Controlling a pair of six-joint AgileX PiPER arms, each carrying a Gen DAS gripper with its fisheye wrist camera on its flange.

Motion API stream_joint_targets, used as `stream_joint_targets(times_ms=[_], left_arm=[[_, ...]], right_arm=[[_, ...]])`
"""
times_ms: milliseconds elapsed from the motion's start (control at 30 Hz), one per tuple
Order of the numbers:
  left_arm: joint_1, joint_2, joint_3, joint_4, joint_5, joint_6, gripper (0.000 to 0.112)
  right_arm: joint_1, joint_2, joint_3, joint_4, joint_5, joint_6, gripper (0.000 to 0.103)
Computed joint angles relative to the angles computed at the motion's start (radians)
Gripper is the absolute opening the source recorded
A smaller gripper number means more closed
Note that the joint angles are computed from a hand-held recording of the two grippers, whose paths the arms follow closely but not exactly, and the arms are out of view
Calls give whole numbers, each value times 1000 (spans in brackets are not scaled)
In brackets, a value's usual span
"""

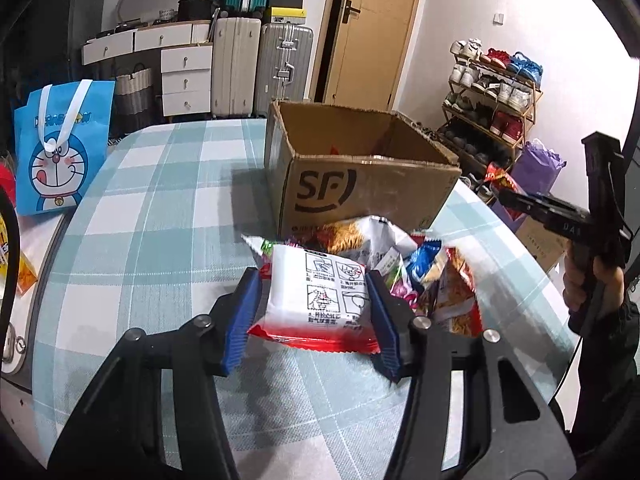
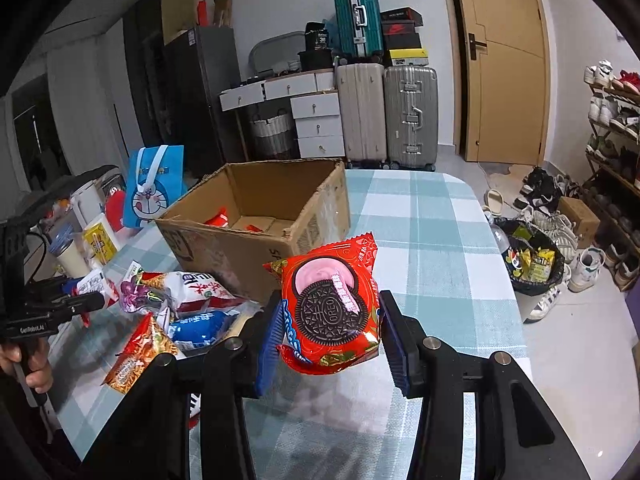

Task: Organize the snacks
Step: 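Lift both packs over the cardboard box and release them inside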

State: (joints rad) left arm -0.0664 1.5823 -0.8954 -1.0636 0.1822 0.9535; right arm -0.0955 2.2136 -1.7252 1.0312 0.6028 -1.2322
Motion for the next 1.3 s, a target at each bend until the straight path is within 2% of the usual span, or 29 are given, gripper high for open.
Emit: stream_joint_targets(times_ms=[467,533,633,700,767,867,1067,1167,1300], left_arm=[[-8,36,-161,144,17,-177,50],[-23,59,-203,261,8,-293,50],[-36,90,-262,308,10,-340,50],[-51,113,-303,446,2,-472,50],[-63,143,-354,574,7,-598,50],[-71,194,-435,660,30,-690,50],[-77,312,-603,744,83,-769,50],[-81,372,-683,833,101,-847,50],[-70,452,-791,817,143,-845,50]], right_arm=[[38,-3,-7,69,14,-38,46],[49,0,-21,68,16,-35,46],[65,11,-54,53,21,-9,46],[76,21,-79,39,24,15,46],[89,38,-110,36,21,26,46],[103,83,-194,-6,49,89,46],[124,157,-328,-43,73,154,46],[129,212,-435,-94,110,239,46],[140,285,-584,-165,150,349,46]])
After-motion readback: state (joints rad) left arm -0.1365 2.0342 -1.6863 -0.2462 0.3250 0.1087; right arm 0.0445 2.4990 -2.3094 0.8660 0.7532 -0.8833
